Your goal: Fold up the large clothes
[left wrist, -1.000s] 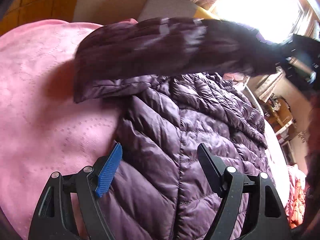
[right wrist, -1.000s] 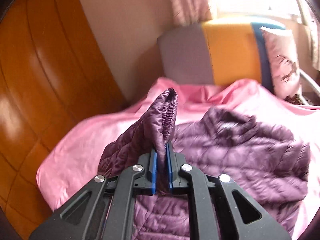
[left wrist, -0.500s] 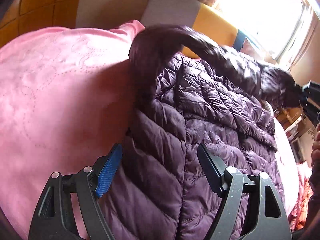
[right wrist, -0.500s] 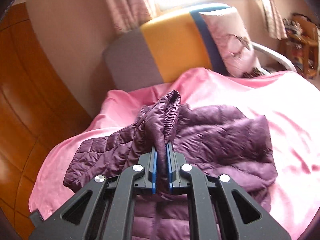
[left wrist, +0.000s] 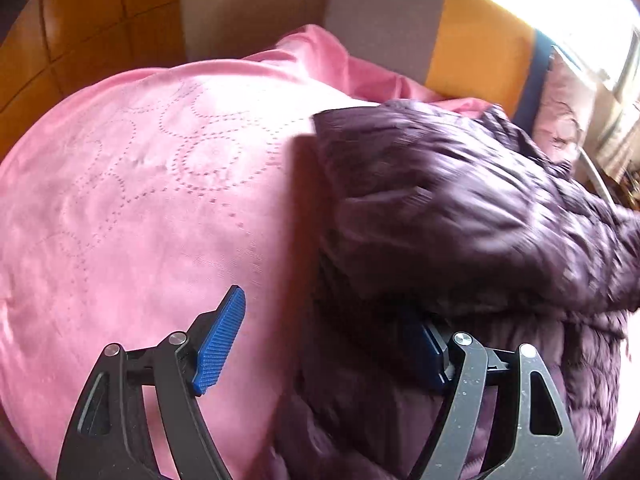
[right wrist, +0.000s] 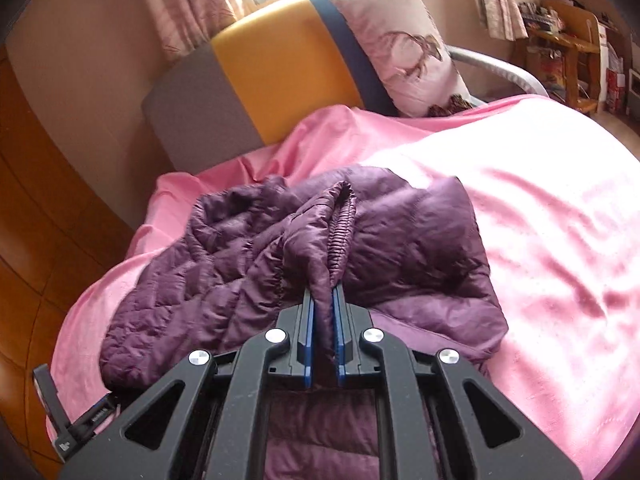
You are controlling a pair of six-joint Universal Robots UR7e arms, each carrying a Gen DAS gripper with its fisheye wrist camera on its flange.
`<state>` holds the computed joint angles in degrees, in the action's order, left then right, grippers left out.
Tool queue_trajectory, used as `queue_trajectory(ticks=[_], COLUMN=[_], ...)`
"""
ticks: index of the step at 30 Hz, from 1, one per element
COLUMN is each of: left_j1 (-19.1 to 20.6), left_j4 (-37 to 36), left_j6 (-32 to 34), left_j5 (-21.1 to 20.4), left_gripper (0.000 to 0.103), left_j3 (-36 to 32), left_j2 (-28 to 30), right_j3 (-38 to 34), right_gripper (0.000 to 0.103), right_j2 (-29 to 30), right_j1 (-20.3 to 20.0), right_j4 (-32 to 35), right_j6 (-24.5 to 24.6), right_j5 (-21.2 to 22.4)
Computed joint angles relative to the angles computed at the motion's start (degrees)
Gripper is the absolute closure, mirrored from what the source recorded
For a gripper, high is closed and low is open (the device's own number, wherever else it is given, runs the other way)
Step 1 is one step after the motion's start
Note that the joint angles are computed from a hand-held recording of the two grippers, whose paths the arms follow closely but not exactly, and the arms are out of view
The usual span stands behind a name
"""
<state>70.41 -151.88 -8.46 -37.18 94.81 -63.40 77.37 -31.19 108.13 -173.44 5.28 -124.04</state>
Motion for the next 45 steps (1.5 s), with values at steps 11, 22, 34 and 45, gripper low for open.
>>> queue_trajectory(ticks=[11, 22, 34, 45], left_j1=[1.4, -1.5, 1.4, 0.6], left_j4=[3.0, -11.1, -3.4, -7.3], left_j6=[-4.3, 7.9, 11.5, 13.5], left_j5=[-3.1, -13.9, -15.6, -12.3], left_gripper=[0.028, 0.028, 0.03, 0.029], left_j3=[2.3, 3.7, -3.6, -1.9], left_j2=[-4.4, -6.6, 3.4, 4.1], right_j3=[4.4, 0.0, -5.3, -5.4], right_gripper=[0.056, 0.038, 0.033, 0.029], right_j2=[-1.6, 2.2, 7.8, 7.7], right_j1=[-1.4, 1.6, -0.7, -0.7], right_j4=[-5.4, -5.0, 0.3, 0.2], right_j6=[-5.0, -11.1, -13.2, -14.8], right_j5=[-1.3, -1.0, -3.6, -4.0])
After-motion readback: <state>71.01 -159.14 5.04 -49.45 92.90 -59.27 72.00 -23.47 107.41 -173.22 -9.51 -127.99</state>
